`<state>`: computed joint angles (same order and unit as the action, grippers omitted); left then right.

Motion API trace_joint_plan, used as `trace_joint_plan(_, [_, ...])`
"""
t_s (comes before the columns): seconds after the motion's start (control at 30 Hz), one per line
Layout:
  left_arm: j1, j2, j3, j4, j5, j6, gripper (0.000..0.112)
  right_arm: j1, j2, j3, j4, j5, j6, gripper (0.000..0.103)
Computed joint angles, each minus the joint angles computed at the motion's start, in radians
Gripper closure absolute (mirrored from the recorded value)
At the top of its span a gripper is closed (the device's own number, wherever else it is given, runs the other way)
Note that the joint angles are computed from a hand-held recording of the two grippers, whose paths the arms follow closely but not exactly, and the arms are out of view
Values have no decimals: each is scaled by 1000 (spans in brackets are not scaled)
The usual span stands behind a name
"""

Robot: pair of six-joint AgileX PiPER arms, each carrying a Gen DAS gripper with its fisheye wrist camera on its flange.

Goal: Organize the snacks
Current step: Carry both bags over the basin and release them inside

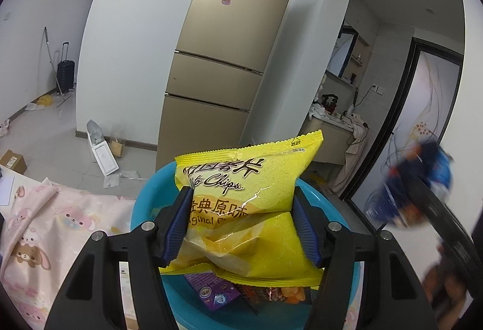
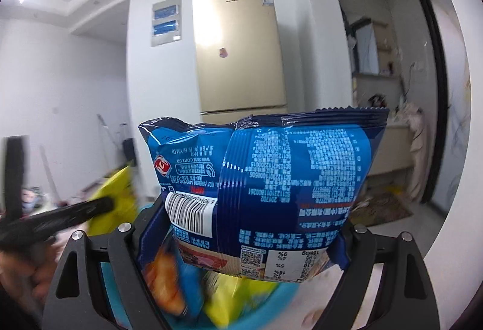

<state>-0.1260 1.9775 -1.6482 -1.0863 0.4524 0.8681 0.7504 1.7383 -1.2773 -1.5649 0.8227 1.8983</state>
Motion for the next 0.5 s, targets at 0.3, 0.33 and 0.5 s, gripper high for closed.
trace_joint_plan(0.3, [-6,12,-6,13,4,17,46,-159,312,-434,382,-82,-413,17])
trace_joint_plan(0.33, [-8,13,-7,10,4,19,46,-169,321,-445,405,-85,-424,17])
trace_joint_plan(0.5, [0,36,-45,11,50,-19,46,-187,298,-384,372,-163,-335,11])
